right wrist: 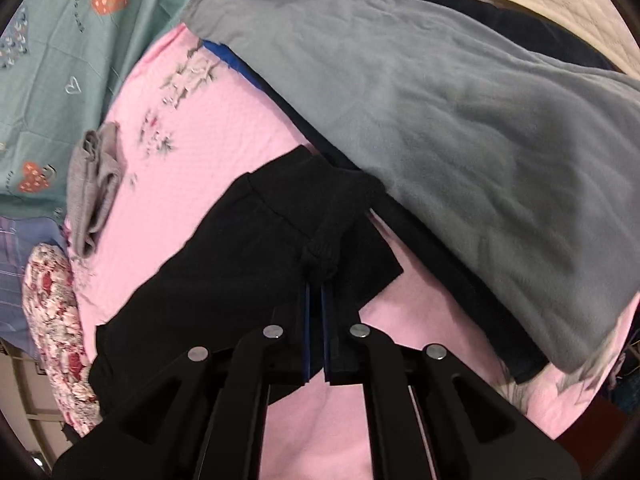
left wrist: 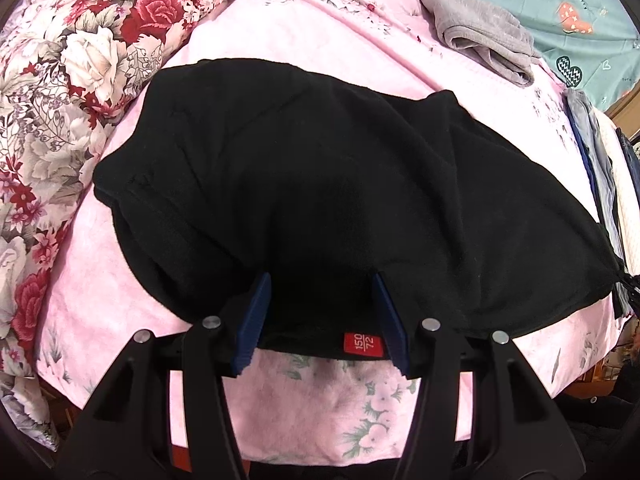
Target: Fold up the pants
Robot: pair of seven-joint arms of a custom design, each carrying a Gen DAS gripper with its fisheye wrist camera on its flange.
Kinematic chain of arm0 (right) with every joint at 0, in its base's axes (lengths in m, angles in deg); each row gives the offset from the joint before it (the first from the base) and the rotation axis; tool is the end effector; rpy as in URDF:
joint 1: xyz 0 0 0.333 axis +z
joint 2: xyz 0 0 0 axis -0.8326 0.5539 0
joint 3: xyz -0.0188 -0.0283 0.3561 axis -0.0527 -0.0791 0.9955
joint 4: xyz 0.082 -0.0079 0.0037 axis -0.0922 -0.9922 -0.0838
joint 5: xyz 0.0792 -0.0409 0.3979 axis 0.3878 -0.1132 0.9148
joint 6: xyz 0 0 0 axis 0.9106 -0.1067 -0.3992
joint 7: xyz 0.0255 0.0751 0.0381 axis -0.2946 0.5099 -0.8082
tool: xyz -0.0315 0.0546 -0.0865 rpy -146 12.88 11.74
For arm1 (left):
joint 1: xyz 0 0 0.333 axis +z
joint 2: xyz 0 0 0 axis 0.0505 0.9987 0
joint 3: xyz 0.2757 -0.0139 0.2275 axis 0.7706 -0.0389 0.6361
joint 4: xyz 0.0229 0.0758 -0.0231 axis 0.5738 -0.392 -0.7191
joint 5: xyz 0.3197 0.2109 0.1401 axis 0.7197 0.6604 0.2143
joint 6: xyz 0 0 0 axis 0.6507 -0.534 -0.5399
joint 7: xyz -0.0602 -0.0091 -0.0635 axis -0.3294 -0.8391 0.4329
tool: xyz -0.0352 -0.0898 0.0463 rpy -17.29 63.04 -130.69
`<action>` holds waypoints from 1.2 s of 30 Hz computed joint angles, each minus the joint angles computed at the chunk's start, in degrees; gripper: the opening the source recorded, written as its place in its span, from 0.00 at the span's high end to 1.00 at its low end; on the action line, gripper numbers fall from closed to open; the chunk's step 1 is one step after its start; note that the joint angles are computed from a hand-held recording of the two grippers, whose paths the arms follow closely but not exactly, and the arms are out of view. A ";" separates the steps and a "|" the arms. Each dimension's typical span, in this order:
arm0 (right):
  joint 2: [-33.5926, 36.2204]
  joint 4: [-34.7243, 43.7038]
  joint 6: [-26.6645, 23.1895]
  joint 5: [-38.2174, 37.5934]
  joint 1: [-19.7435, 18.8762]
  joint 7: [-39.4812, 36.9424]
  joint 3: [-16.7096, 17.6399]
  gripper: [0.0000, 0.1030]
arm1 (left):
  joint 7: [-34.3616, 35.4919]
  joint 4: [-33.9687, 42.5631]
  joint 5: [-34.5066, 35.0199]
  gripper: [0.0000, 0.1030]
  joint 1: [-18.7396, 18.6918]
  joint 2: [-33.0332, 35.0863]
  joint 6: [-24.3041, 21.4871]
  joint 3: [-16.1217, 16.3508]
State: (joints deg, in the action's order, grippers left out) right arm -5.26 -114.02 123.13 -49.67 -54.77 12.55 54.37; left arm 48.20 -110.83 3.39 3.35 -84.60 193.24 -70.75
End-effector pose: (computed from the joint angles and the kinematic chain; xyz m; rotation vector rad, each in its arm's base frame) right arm 0.4873 -0.0610 0.4331 -1.3675 2.2151 0.0620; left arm 0.3642 -0.0069 0.4484 -2.4029 1.6858 -0.5607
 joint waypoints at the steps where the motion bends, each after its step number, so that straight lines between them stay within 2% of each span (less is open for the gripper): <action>1: -0.76 -0.44 -0.05 0.30 -0.02 -0.41 -0.15 0.96 | -0.25 0.31 0.70 0.48 0.35 -0.10 -0.88 -0.44; 5: -2.80 -1.95 -1.28 -0.31 -0.45 -0.48 -0.78 0.96 | -0.64 0.86 2.80 0.48 0.80 -0.26 -2.68 -1.48; 8: -0.65 -1.64 -2.38 -5.71 -1.38 3.26 0.49 0.93 | -1.27 1.07 3.13 0.50 0.70 -1.26 -3.83 -1.44; 9: -0.46 -1.62 -2.39 -6.81 -1.50 4.34 0.75 0.92 | -1.25 0.93 3.01 0.52 0.41 -2.24 -3.86 -1.33; 10: -1.17 -2.05 -1.99 -8.55 -1.76 5.70 1.17 0.84 | -1.03 0.77 2.84 0.53 0.00 -3.09 -3.69 -1.20; 12: -3.97 -3.09 -0.34 -19.47 -3.60 12.95 4.13 0.78 | -0.55 1.08 2.63 0.53 -1.03 -3.96 -2.55 -1.42; 14: -6.87 -3.66 1.87 -31.41 -5.39 19.53 7.79 0.77 | 0.65 1.89 1.39 0.53 -2.96 -3.19 -0.84 -0.86; 15: -7.57 -3.30 2.80 -34.04 -4.83 20.08 8.44 0.76 | 2.29 2.59 -0.25 0.53 -5.03 -2.05 0.57 0.09; 16: -7.56 -3.04 3.81 -33.80 -2.97 18.89 7.57 0.75 | 4.32 3.45 -2.17 0.53 -7.37 -0.31 2.33 0.98; 18: -5.67 -0.08 4.57 -26.56 4.46 9.65 4.27 0.71 | 7.17 5.21 -4.96 0.53 -10.42 3.46 4.69 1.42; 19: -3.69 2.32 3.85 -22.08 8.22 4.35 3.18 0.66 | 8.23 5.93 -6.04 0.53 -11.29 5.05 5.21 1.35; 21: 1.31 8.14 0.94 -13.62 13.64 -5.84 3.24 0.65 | 9.42 7.56 -7.69 0.54 -12.56 9.11 5.48 0.29; 22: 5.23 12.85 -2.42 -8.09 16.27 -13.07 3.90 0.64 | 9.81 8.20 -8.43 0.59 -12.83 10.65 4.86 -0.09; 24: 11.16 20.10 -7.81 -3.96 17.62 -19.49 6.74 0.63 | 9.88 9.05 -9.53 0.65 -12.60 13.30 3.79 -1.02; 25: 15.44 25.10 -10.40 -3.31 18.26 -21.76 8.91 0.63 | 8.97 8.43 -9.03 0.65 -11.82 13.03 5.36 -2.24; 28: 26.23 38.95 -17.28 -6.29 19.24 -22.25 13.06 0.63 | 7.63 7.75 -8.11 0.64 -11.08 12.53 6.38 -3.51; 29: 30.40 43.95 -18.06 -8.89 19.28 -20.72 15.22 0.63 | 7.50 7.51 -8.21 0.64 -11.14 12.47 6.87 -3.53; 30: 33.93 48.95 -20.49 -10.71 20.26 -19.44 15.38 0.63 | 7.54 7.36 -8.16 0.64 -11.23 12.35 7.10 -3.53; 31: 37.63 53.47 -20.63 -13.28 20.77 -17.66 16.63 0.63 | 7.74 7.16 -8.33 0.64 -11.45 12.18 7.31 -3.38; 36: 44.94 62.93 -26.18 -18.95 22.57 -14.39 17.11 0.63 | 11.23 6.79 -11.81 0.63 -13.38 12.20 8.13 -1.28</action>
State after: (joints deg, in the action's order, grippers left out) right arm 39.69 -51.08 96.95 -68.62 -32.20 -1.84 71.48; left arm 59.43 -104.04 -8.42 -10.04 -72.41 201.37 -72.03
